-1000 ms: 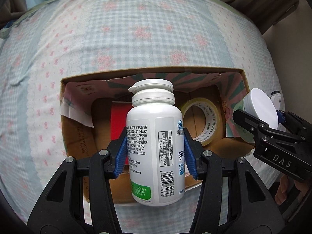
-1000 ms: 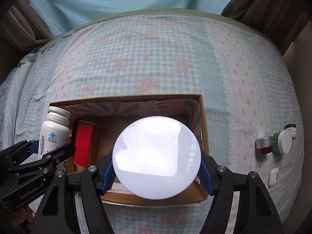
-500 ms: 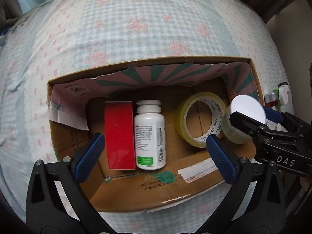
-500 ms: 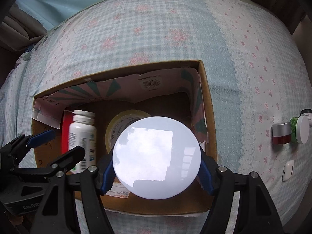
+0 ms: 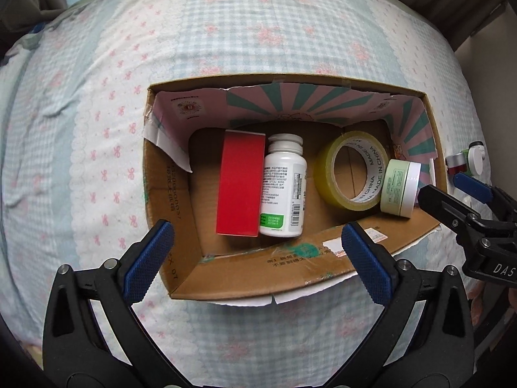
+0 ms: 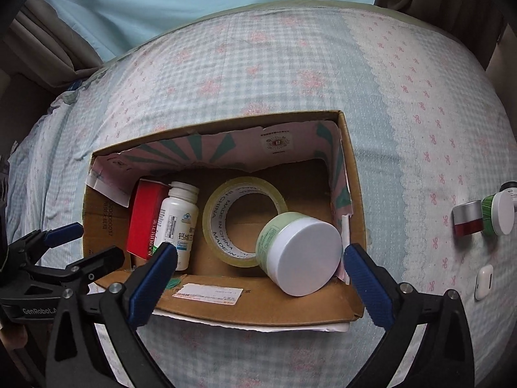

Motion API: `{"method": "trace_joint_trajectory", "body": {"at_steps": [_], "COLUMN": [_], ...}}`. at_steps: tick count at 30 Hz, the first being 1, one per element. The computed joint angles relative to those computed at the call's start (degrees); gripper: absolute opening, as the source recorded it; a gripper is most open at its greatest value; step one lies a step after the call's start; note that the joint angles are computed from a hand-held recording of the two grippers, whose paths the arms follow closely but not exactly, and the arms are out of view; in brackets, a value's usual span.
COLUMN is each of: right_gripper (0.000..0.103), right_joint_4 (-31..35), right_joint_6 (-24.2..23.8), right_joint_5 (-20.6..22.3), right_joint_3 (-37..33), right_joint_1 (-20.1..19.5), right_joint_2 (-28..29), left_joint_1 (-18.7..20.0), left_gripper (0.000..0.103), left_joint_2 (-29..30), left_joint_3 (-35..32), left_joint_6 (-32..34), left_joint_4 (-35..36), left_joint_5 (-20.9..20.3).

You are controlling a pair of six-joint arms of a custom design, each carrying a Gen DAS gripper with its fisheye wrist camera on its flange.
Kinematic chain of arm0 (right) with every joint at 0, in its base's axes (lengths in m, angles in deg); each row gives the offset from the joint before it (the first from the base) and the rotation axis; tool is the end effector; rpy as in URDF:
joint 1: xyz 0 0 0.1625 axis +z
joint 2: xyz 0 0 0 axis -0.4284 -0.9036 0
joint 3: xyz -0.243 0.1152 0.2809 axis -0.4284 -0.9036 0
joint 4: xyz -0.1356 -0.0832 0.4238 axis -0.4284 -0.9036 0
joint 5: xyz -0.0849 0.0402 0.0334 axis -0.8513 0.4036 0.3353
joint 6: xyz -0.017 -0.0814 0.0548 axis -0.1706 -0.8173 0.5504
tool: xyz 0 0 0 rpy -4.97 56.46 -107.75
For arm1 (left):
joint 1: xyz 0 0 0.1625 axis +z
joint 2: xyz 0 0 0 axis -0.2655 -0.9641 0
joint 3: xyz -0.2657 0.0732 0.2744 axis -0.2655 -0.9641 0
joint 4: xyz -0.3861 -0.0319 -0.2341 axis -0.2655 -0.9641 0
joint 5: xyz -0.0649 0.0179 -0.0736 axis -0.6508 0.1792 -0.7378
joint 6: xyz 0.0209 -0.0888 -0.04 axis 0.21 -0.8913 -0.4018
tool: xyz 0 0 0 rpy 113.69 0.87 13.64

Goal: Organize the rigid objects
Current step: 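Release the pill bottle into the box with the left tool while the right tool releases the white jar, then withdraw both tools from the box toward the remaining jars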

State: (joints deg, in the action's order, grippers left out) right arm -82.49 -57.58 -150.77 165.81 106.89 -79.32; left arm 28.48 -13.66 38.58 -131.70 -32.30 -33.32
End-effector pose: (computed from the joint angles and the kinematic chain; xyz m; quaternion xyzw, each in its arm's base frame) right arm 0.0427 -0.3323 0.3579 0.2114 -0.9443 0.0387 0.2491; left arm -0.4006 -0.2651 -0.0072 -0.0967 0.9216 -0.1441 0.3471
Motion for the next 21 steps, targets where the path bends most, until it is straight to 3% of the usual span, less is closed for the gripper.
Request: {"method": "trace_joint_trajectory", "body": {"at_steps": [5,14,21], "right_gripper": [0.103,0.103,0.103], "right_joint_4": [2.45,11.15,19.01], "right_joint_6": [0.88,4.68,5.22], "right_joint_5": [-0.69,0.19,-1.8], "right_joint_3": [-1.04,-5.16,-9.59], "right_joint_1": [3.11,8.28,13.33], "right_joint_2": [-1.94,-8.03,-12.62], "left_joint_1": [-2.57,-8.54,-13.01], "left_gripper": [0.103,0.103,0.103], "left_joint_2": [-2.09,-3.9,-2.52], "left_joint_3": [0.17,-5.06,-11.51], "left_joint_6": [-4.22,-11.3,-15.97], "left_joint_4": [2.37,13.41,20.81], "left_joint_5": [0.22,2.16,2.56]}}
